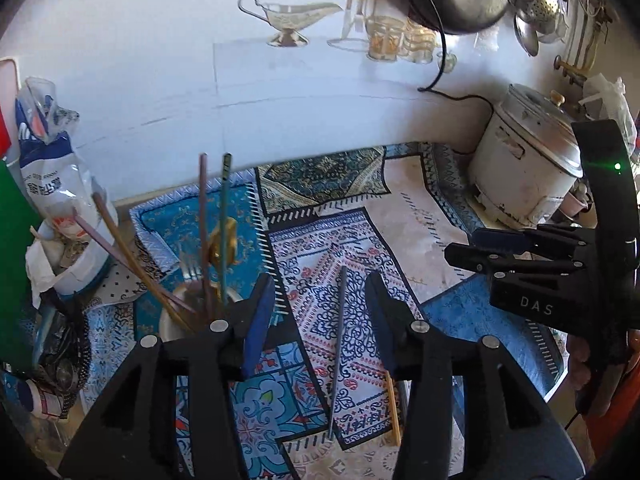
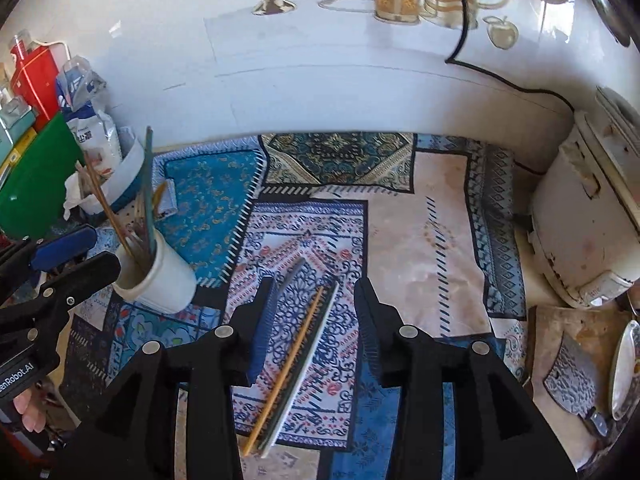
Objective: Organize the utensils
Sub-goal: 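Move both open tools back over the remaining chopsticks, then grasp a grey chopstick with the left tool while the right tool grasps a white chopstick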
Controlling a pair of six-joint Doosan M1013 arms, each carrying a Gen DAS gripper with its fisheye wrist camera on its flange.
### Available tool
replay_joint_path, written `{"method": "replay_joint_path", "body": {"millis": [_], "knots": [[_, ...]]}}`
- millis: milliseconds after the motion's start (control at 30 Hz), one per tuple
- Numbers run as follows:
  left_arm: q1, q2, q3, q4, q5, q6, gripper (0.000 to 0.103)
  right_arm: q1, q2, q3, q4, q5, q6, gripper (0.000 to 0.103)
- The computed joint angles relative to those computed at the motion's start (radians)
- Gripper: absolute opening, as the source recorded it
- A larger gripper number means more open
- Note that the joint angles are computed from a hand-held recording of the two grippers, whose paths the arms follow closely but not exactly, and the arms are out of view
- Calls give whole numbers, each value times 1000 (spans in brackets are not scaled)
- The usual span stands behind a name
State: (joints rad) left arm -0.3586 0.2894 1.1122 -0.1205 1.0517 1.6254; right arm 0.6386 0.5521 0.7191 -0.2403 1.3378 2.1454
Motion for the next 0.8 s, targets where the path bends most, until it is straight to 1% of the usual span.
{"method": "replay_joint_path", "body": {"millis": [200, 367, 600, 733, 800], "knots": [[-36, 45, -5, 19, 81, -13, 46, -23, -42, 116, 42, 11, 8, 37], [-46, 78, 6, 36, 146, -34, 46, -40, -39, 176, 127, 27, 1, 37], [-37, 97, 37, 55, 201, -68, 46, -37, -4, 188, 216, 42, -34, 37], [-30, 103, 47, 50, 224, -66, 46, -25, 12, 178, 205, 54, -47, 37], [-28, 108, 49, 48, 223, -60, 46, -22, 15, 178, 207, 60, -52, 37]]}}
